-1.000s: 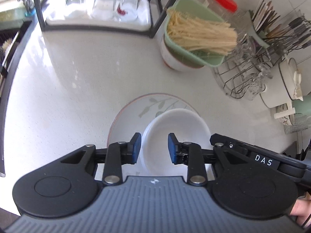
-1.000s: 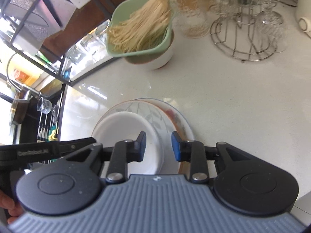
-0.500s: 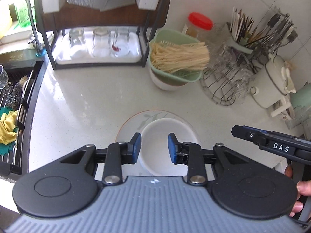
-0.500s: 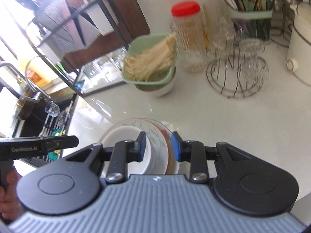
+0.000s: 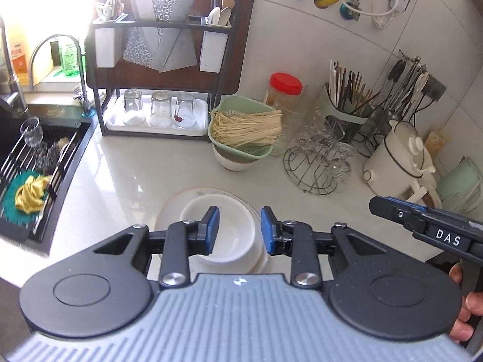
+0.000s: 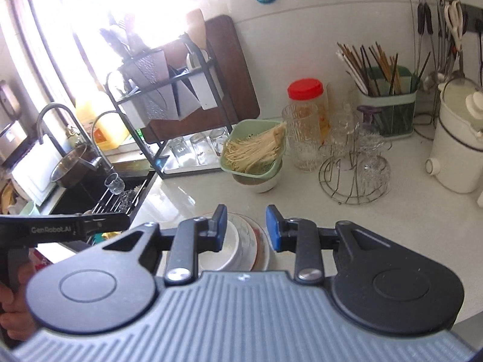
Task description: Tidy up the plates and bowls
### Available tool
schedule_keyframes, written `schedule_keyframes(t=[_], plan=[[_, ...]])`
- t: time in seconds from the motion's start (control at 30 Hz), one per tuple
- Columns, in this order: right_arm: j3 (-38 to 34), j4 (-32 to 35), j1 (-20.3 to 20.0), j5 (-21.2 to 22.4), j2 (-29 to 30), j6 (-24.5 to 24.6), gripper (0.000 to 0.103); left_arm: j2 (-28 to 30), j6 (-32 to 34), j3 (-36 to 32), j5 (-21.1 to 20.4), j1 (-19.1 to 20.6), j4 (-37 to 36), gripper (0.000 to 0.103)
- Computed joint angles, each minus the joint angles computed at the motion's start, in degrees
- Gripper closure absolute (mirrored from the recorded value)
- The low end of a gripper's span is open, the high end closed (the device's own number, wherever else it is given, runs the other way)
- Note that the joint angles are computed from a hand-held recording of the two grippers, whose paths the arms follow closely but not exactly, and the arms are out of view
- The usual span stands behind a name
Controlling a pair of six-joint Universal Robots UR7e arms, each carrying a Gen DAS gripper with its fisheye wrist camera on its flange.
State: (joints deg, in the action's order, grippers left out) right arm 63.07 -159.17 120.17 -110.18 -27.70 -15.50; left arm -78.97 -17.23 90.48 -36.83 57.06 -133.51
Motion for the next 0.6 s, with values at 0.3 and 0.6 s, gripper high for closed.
schedule_keyframes(t=[0.3,0.6], plan=[[15.4,-5.9,-0.4,3.9,-10.5,-1.6,0.071,-8.3,-23.6,11.9,9.4,-10.0,13.6,0.070],[24.7,-8.6,0.1,3.9,-16.2,-1.9,0.071,-13.2,-43.7,16.4,15.2,-17.1,33.9,0.069]])
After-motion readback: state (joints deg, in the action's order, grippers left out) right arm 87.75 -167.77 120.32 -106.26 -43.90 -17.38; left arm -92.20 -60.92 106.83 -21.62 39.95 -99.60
